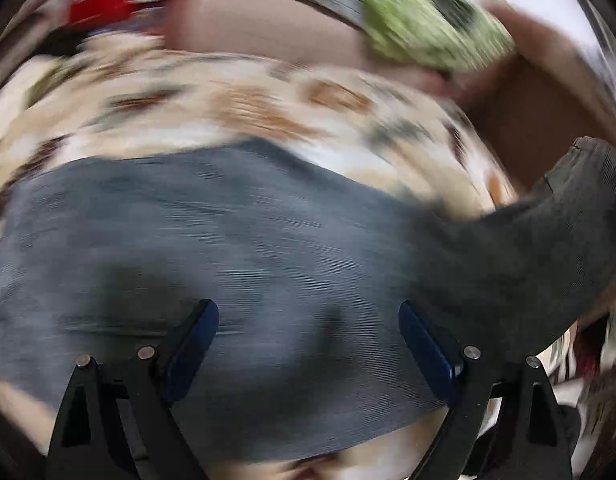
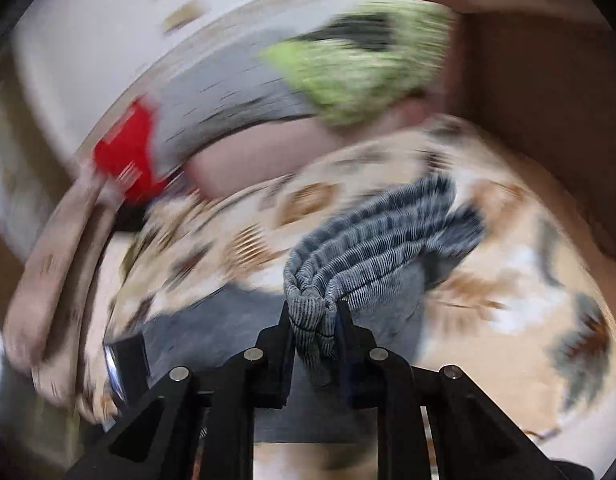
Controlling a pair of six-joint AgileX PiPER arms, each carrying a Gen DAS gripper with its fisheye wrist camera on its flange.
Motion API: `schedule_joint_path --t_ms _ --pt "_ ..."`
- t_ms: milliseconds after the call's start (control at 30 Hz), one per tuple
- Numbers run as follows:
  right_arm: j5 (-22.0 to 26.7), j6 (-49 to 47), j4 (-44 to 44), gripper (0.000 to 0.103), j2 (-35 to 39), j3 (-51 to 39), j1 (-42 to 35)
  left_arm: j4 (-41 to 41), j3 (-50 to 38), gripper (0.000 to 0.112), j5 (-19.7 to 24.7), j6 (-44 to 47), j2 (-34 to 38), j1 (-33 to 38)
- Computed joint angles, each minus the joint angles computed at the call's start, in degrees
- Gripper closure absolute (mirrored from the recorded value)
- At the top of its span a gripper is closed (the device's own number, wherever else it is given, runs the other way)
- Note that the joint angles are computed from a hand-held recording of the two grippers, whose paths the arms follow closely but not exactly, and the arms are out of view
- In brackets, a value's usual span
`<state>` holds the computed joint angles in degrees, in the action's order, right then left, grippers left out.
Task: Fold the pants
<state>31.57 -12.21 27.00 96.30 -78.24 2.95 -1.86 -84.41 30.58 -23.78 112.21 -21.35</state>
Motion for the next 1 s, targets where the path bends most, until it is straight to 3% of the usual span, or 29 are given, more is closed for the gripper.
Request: schedule_joint_path --t_ms 133,200,267,333,567,700,767,1000 --pt "-4.95 2.65 -3.42 0.082 8.61 0.33 12.49 4.15 12.98 0.02 -4.44 -4.47 -9.55 8.03" --pt "-2.87 -1.07 0.63 0.071 17.03 -2.15 14.12 4.6 15.48 0.02 -3.72 -4.82 -11.46 11.03" --pt "-3.35 -6.2 6.41 0.057 19.77 -0.73 14.19 1.4 15.3 0.021 -3.28 -1.6 -11.84 12.22" --pt "-4.01 -14.26 14.13 0.028 16.47 2.73 13.04 2.76 14.48 0.021 -3.09 -2.84 -12.01 11.69" --pt "6.09 -37.26 48.29 0.026 7.82 13.76 -5.42 -6.55 4.24 0.021 -2.57 6.94 -8.7 3.37" --pt "17.39 -32.98 50.48 0.028 20.96 9.78 -13.05 -12.6 -4.3 0.021 2.02 10.78 -1.94 0.29" --pt "22.55 -35.68 55.15 0.028 22.0 10.45 -16.71 -12.8 -7.35 0.021 5.85 9.86 1.16 0.11" --pt "23.75 -45.7 62.82 0.027 19.91 15.7 -20.03 -24.68 -1.46 0.021 5.43 10.13 -0.2 3.38"
